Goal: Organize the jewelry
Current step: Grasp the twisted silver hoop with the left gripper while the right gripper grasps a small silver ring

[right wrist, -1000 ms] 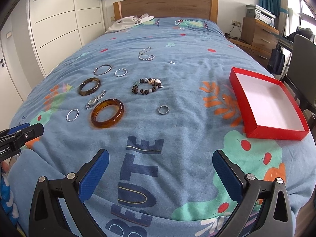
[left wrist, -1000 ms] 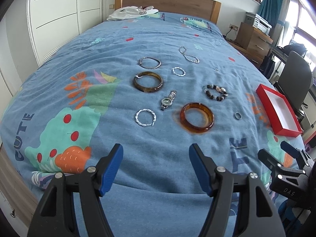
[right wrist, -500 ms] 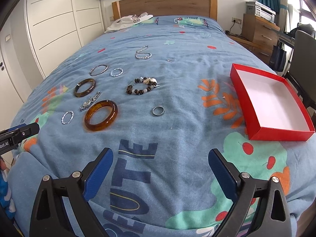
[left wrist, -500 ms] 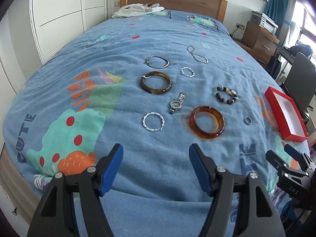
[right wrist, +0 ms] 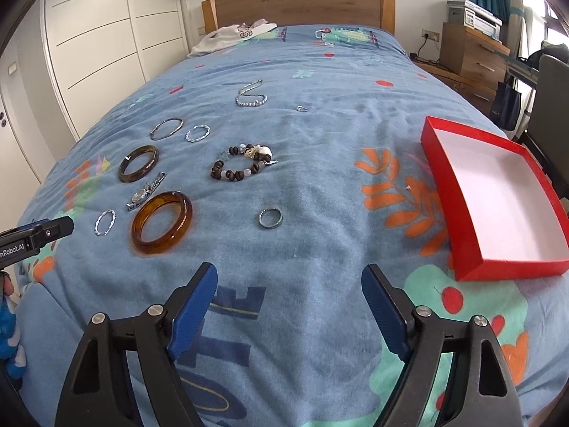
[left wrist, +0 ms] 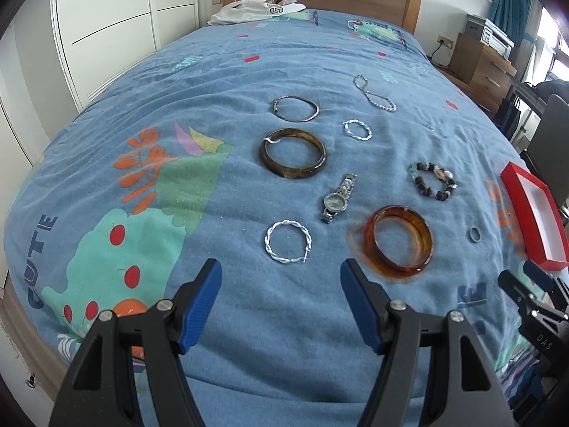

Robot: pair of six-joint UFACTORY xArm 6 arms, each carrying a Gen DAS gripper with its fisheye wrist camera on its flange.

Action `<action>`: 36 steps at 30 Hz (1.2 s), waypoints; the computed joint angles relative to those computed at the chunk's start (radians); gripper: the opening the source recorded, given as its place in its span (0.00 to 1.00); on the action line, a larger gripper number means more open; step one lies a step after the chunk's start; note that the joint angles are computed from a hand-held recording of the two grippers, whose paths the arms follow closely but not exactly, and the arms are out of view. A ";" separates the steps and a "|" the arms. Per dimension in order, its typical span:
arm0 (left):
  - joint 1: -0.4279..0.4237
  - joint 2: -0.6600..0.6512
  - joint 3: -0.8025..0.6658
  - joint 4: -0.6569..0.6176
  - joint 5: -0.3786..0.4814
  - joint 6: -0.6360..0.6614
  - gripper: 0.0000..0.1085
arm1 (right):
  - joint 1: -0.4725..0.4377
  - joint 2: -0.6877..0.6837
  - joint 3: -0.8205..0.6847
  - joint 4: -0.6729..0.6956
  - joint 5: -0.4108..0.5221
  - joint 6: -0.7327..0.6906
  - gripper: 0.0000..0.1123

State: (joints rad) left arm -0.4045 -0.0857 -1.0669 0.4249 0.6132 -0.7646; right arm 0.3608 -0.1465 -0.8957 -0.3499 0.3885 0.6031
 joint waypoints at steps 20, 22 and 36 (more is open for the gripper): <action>0.059 0.185 -0.096 -0.147 -0.045 0.094 0.61 | -0.026 0.241 -0.184 0.225 -0.058 -0.229 0.52; 0.059 0.198 -0.104 -0.148 -0.048 0.094 0.61 | -0.024 0.255 -0.192 0.239 -0.059 -0.244 0.49; 0.043 0.231 -0.129 -0.073 -0.039 0.069 0.39 | -0.028 0.276 -0.203 0.337 -0.059 -0.367 0.18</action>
